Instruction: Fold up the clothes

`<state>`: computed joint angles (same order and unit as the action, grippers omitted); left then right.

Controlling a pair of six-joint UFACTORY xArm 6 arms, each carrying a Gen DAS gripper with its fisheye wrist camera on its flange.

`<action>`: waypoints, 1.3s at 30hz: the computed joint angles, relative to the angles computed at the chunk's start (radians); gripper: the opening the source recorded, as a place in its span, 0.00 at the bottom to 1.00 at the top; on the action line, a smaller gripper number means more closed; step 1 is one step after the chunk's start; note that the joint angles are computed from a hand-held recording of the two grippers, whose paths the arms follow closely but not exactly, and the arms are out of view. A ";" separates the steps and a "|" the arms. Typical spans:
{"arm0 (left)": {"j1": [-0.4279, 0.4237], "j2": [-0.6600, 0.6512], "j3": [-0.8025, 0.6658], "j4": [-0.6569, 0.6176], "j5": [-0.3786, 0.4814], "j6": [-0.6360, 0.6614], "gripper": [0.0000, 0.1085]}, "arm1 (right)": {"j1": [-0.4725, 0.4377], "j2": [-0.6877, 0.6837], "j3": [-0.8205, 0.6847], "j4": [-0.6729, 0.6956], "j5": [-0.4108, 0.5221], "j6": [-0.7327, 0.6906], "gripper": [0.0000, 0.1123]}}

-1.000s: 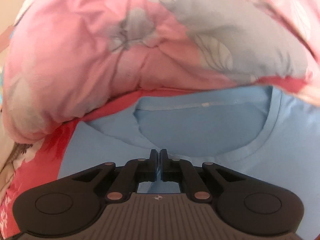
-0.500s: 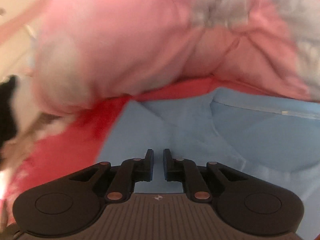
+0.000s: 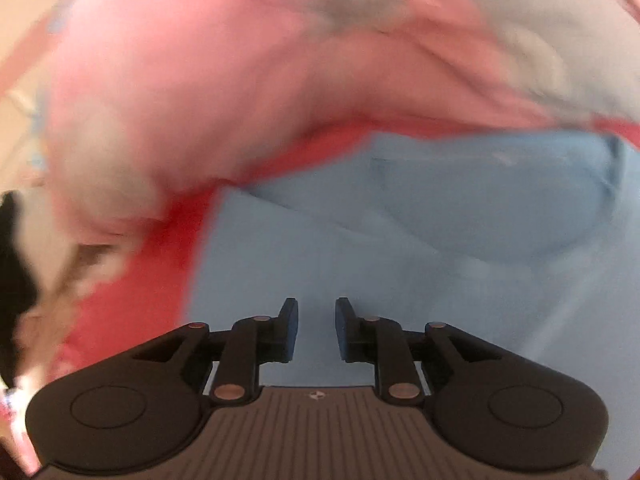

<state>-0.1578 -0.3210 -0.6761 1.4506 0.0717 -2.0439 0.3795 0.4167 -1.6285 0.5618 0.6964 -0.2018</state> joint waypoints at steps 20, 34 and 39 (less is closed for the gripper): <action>0.059 -0.061 0.067 -0.138 0.004 0.052 0.18 | -0.042 -0.144 0.198 0.412 0.079 -0.100 0.16; 0.067 -0.057 0.072 -0.141 -0.009 0.048 0.18 | -0.033 -0.312 0.375 0.271 0.053 0.010 0.16; 0.070 -0.056 0.071 -0.136 -0.012 0.046 0.18 | -0.007 -0.258 0.340 0.376 0.079 -0.055 0.16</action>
